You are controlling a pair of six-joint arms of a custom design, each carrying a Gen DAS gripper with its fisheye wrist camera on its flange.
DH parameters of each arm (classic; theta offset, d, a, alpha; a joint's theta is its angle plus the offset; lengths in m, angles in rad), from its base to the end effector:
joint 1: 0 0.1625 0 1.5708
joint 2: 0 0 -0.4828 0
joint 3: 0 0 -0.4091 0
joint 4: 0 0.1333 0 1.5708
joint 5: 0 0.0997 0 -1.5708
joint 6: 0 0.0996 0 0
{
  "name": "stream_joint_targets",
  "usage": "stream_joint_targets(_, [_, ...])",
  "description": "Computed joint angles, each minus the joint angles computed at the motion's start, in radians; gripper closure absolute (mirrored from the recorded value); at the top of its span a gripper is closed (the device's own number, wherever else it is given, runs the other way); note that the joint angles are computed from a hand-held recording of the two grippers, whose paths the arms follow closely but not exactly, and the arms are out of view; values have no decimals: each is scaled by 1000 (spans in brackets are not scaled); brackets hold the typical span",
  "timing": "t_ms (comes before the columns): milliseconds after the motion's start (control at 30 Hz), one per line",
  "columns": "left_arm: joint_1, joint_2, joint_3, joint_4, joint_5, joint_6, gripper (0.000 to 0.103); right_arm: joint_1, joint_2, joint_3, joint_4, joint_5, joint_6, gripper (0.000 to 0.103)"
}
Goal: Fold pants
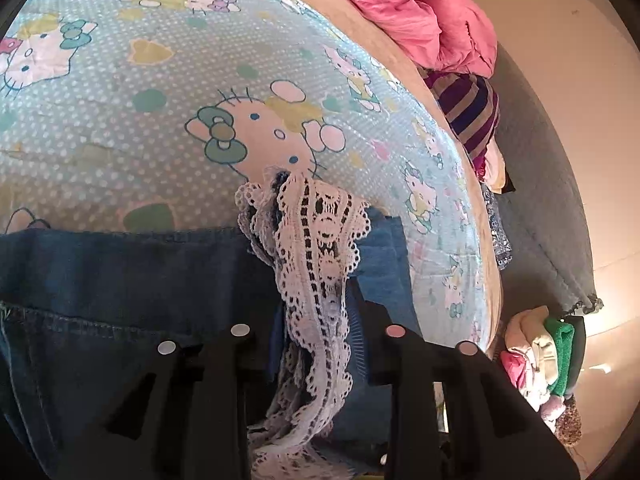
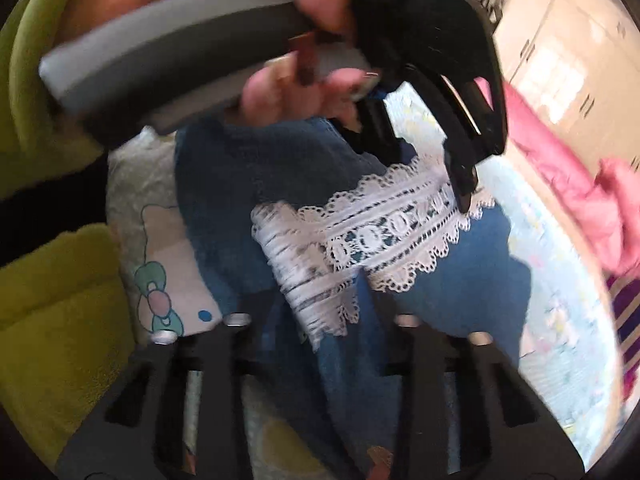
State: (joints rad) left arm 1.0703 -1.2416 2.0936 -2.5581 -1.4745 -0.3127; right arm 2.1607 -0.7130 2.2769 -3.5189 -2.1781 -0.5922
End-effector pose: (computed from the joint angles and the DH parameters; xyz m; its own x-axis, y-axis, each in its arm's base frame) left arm -0.1326 -0.5402 0.2267 -0.9831 0.1762 -0.0492 0.1819 0.9706 -0.1577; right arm 0.3367 -0.3656 0.0308 -0.3771 -0.6616 0.6482 -0.8752 0.4835 -0.0157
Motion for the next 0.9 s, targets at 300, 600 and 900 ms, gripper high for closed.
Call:
stream_joint_targets(300, [-23,-56,66,-131,-43,91,88,-67,-163,68,90,259,50,93])
stream_joint_targets(600, [9,-64,117,-183,76,88,85,-55,-89,53,89,236,67,83])
stream_joint_targets(900, [-25,-116,191,-324,153,135,69,-37,-237,127,97,252,95,64])
